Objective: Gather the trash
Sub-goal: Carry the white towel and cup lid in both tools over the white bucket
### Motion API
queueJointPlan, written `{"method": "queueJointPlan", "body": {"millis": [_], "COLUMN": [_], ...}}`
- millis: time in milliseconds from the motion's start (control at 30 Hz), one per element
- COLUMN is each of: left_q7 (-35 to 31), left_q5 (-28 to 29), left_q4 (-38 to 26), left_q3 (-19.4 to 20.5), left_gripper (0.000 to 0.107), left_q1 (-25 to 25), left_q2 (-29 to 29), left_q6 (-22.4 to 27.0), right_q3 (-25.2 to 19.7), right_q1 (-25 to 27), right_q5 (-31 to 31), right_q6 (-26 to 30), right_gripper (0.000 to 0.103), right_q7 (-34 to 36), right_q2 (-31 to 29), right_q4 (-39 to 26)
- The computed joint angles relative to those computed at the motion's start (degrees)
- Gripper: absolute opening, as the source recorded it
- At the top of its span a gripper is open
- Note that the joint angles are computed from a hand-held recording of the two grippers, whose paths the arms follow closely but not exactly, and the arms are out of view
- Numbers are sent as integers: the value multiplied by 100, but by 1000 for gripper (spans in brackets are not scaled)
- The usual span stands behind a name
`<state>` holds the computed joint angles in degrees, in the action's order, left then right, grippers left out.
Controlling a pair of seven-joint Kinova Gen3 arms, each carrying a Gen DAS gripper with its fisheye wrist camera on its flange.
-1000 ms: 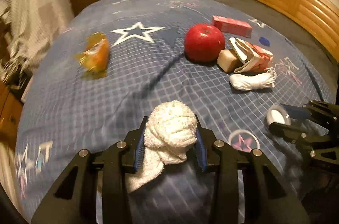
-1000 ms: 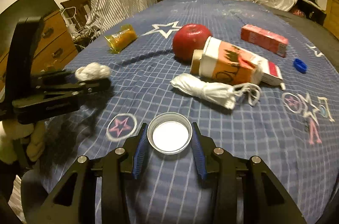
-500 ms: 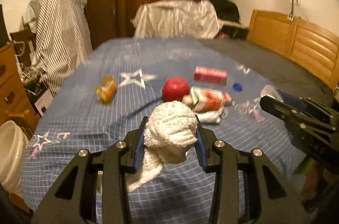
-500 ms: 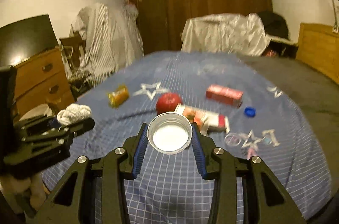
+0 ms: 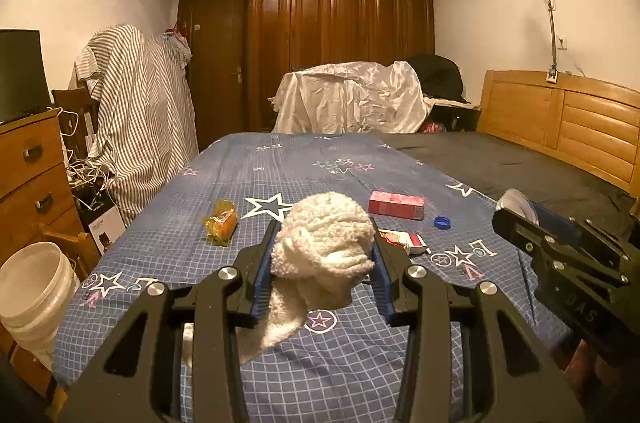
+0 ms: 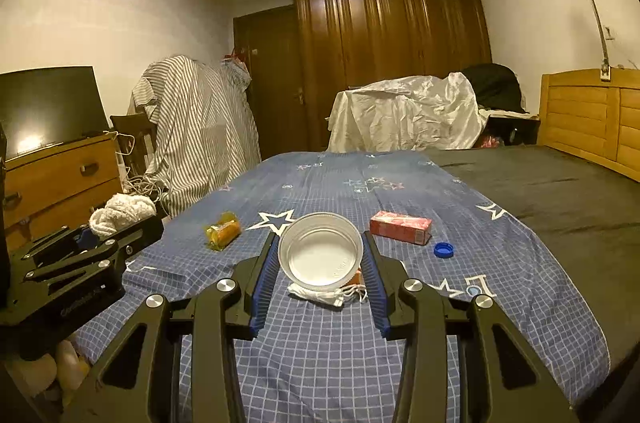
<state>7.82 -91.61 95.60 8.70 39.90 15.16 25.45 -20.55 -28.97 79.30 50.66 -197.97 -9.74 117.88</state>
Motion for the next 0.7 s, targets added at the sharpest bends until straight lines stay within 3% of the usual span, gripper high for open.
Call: {"method": "queueJointPlan", "body": {"millis": [233,700], "left_q7": [319,174], "left_q5": [-304,-43], "left_q4": [88,132], "left_q3": [66,26], "left_gripper": [40,40], "left_q1": [18,-180], "left_q2": [-13,-106], "left_q6": [78,-46], "right_q3": [-97,27], "right_q1": [-59,-134], "right_q5": [49,118], "right_q6": [200,7], "right_gripper": [42,42], "right_q7": [-204,-53], "right_q2": [-29,169], "right_q4": [90,-98]}}
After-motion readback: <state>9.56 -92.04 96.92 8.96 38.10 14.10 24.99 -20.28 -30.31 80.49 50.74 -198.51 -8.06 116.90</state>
